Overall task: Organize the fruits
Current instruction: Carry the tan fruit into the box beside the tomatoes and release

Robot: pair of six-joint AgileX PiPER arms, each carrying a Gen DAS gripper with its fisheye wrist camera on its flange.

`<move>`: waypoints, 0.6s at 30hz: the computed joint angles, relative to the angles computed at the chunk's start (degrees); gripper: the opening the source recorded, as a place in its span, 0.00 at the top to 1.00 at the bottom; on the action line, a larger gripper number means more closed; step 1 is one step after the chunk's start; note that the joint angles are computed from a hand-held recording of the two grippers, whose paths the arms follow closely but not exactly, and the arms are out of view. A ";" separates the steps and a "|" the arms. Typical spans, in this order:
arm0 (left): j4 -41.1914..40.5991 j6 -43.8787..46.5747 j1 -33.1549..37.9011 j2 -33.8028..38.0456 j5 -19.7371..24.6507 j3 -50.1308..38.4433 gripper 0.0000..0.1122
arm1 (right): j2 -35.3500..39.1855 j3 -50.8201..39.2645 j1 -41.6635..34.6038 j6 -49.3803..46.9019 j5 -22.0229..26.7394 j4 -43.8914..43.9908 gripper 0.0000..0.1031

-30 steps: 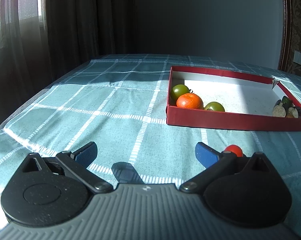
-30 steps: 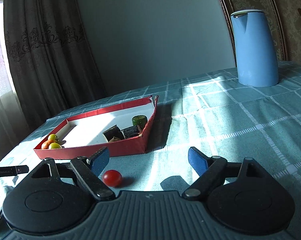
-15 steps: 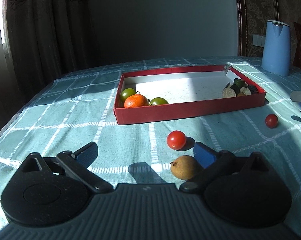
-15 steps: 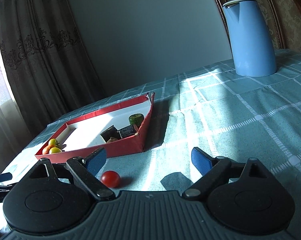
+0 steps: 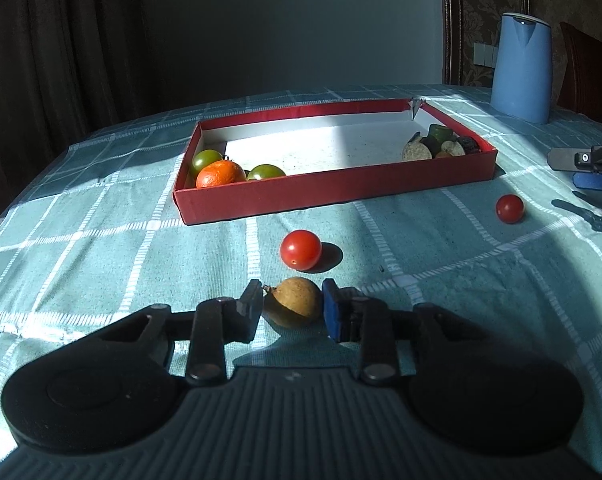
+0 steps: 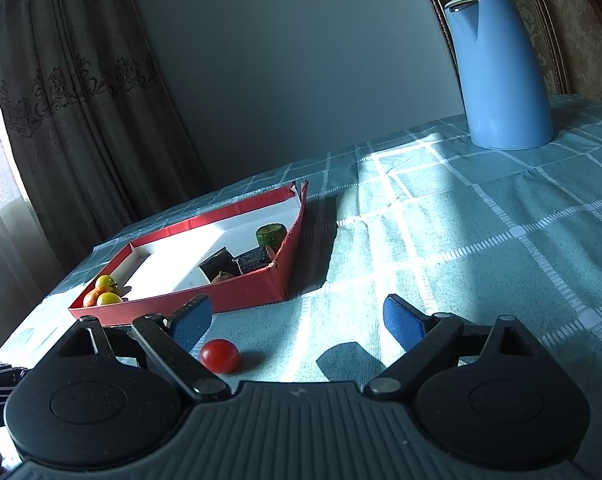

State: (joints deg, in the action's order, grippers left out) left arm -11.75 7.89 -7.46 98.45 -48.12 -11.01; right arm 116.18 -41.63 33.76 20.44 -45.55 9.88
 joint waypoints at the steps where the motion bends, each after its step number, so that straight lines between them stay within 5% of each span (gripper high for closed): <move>1: -1.93 1.10 -1.27 0.23 -0.58 0.09 0.75 | 0.00 0.02 0.02 0.00 -0.01 0.09 0.10; 11: -5.36 1.94 -3.88 -4.23 1.01 0.44 0.76 | 0.10 -0.01 -0.48 0.77 -0.08 -0.65 0.10; 18: -9.03 6.06 -1.86 -7.75 8.17 -6.84 0.76 | 0.10 0.00 -0.46 0.66 -0.15 -0.50 0.10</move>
